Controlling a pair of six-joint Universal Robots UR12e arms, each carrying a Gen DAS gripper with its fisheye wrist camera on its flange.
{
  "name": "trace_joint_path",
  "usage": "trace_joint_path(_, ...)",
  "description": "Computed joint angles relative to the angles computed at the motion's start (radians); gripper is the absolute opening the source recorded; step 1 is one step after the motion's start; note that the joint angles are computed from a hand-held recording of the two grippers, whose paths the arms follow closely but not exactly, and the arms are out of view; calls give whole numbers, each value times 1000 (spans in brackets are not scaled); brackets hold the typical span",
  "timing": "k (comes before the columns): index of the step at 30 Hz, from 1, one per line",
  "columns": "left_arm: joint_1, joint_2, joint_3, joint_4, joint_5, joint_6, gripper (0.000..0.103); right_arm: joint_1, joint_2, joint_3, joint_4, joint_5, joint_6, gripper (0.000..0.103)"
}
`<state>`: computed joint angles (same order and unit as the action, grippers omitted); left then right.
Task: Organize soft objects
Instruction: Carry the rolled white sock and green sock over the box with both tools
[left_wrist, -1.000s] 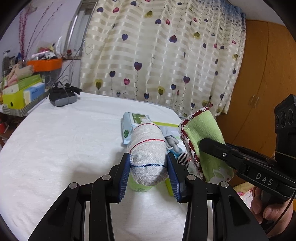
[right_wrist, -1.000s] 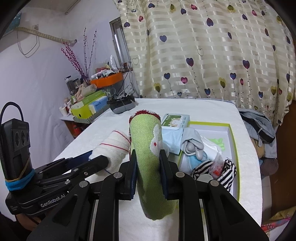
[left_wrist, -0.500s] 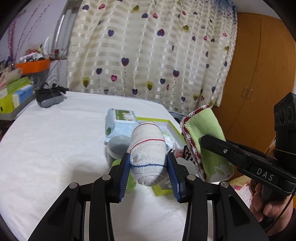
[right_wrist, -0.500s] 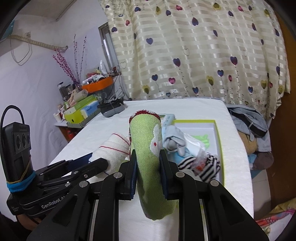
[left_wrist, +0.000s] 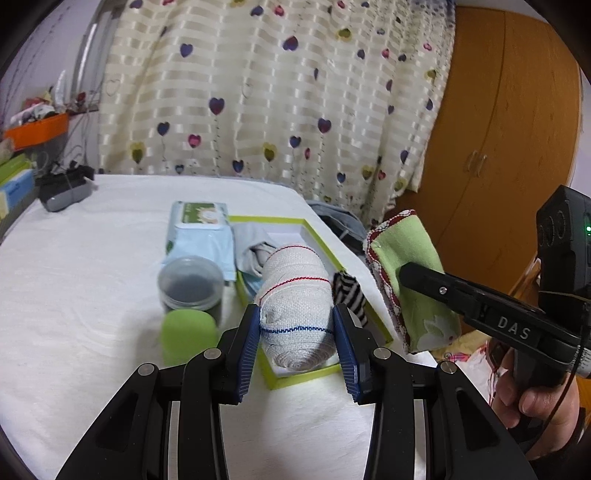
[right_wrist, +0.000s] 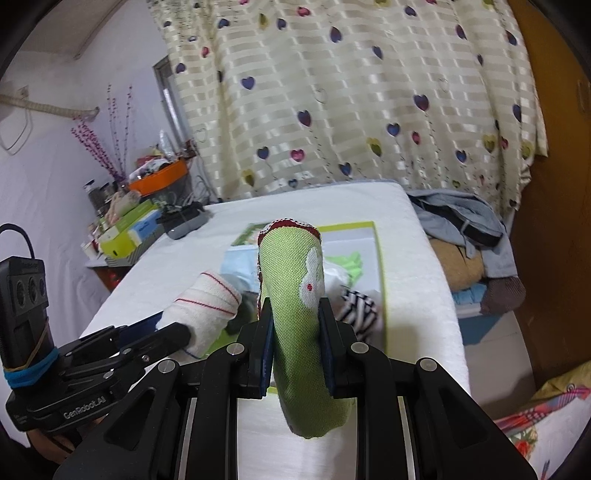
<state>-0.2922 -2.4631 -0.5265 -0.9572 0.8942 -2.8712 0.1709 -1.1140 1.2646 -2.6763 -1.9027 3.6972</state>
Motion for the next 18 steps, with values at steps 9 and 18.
trace_joint_path(9,-25,-45,77,-121,21,54,38,-34,0,22,57,71,35,22)
trace_joint_path(18,-46,-178,321,-261,76,45,38,-65,31,1,88,121,38,22)
